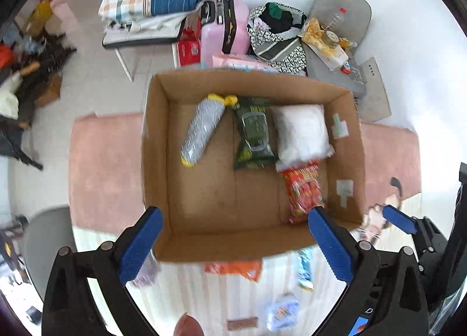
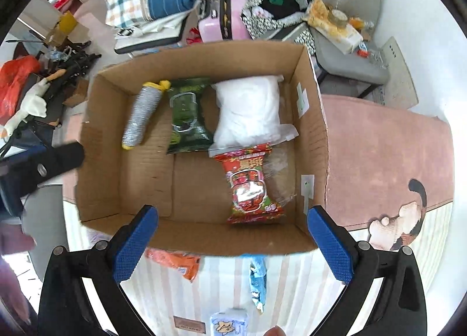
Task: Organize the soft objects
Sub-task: 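Lower the scrubber and red snack bag into the box and release, then grasp the lilac towel with the left gripper while the right grasps the blue tissue pack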
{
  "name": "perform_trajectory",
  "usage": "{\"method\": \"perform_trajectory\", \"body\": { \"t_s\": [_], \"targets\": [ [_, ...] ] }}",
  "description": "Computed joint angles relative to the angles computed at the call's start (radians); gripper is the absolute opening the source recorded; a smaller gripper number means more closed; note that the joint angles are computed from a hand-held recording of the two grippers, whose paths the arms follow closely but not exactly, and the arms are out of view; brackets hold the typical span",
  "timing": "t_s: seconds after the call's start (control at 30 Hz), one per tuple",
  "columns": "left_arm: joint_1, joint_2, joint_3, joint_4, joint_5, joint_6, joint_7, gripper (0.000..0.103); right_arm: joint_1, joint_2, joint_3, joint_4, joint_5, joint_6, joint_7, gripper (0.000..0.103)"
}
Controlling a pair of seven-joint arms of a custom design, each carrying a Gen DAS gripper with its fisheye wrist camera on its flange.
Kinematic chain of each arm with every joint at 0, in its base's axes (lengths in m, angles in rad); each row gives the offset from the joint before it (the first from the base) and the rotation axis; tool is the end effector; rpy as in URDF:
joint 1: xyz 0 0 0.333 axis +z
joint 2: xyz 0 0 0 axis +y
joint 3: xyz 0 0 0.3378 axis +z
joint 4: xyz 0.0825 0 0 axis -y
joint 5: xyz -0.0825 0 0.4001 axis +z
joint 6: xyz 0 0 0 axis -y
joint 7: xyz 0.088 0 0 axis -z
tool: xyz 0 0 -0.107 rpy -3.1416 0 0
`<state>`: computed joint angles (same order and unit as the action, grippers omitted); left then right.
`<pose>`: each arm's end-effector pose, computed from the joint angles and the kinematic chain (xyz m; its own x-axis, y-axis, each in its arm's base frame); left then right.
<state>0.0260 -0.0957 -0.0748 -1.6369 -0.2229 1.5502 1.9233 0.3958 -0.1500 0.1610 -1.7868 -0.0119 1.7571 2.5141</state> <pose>0.5344 -0.0524 0.6676 -0.3952 -0.8971 0.1977 -0.9186 0.3865 -0.0825 0.4527 0.2881 0.6385 -0.3714 -0.9255 -0.0745 -0.9208 0.3775 -0.0983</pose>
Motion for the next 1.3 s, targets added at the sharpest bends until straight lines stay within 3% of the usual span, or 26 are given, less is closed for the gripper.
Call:
{"method": "perform_trajectory", "body": {
  "t_s": [0.1, 0.17, 0.27, 0.37, 0.53, 0.77, 1.0, 1.13, 1.23, 1.3],
  "targets": [
    [0.02, -0.021, 0.025, 0.011, -0.052, -0.064, -0.016, 0.102, 0.011, -0.023, 0.014, -0.002, -0.011, 0.025, 0.023, 0.103],
    [0.038, -0.061, 0.041, -0.021, -0.062, -0.061, -0.022, 0.102, 0.018, -0.061, 0.023, -0.036, -0.013, 0.077, 0.042, 0.103],
    [0.068, -0.16, 0.062, -0.137, -0.008, 0.007, -0.018, 0.102, 0.03, -0.111, 0.031, -0.092, 0.02, 0.12, 0.046, 0.103],
    [0.094, -0.255, 0.076, -0.287, 0.08, 0.094, 0.0, 0.102, 0.046, -0.155, 0.044, -0.155, 0.066, 0.1, 0.063, 0.103],
    [0.13, -0.337, 0.1, -0.493, 0.215, 0.105, 0.051, 0.102, 0.097, -0.244, 0.072, -0.334, 0.201, 0.102, 0.145, 0.103],
    [0.181, -0.348, 0.126, -0.608, 0.278, 0.114, 0.073, 0.102, 0.218, -0.265, 0.111, -0.549, 0.469, 0.21, 0.242, 0.103],
    [0.205, -0.182, 0.137, -0.497, 0.194, 0.17, 0.046, 0.102, 0.284, -0.156, 0.122, -0.576, 0.535, 0.264, 0.287, 0.103],
    [0.189, -0.135, 0.103, -0.501, 0.223, 0.242, 0.078, 0.102, 0.292, -0.135, 0.121, -0.568, 0.526, 0.281, 0.33, 0.091],
    [0.174, -0.103, 0.083, -0.514, 0.248, 0.262, 0.083, 0.102, 0.291, -0.13, 0.117, -0.55, 0.498, 0.27, 0.342, 0.075],
    [0.165, -0.093, 0.074, -0.531, 0.266, 0.271, 0.087, 0.094, 0.29, -0.14, 0.112, -0.555, 0.497, 0.279, 0.341, 0.068]
  ]
}}
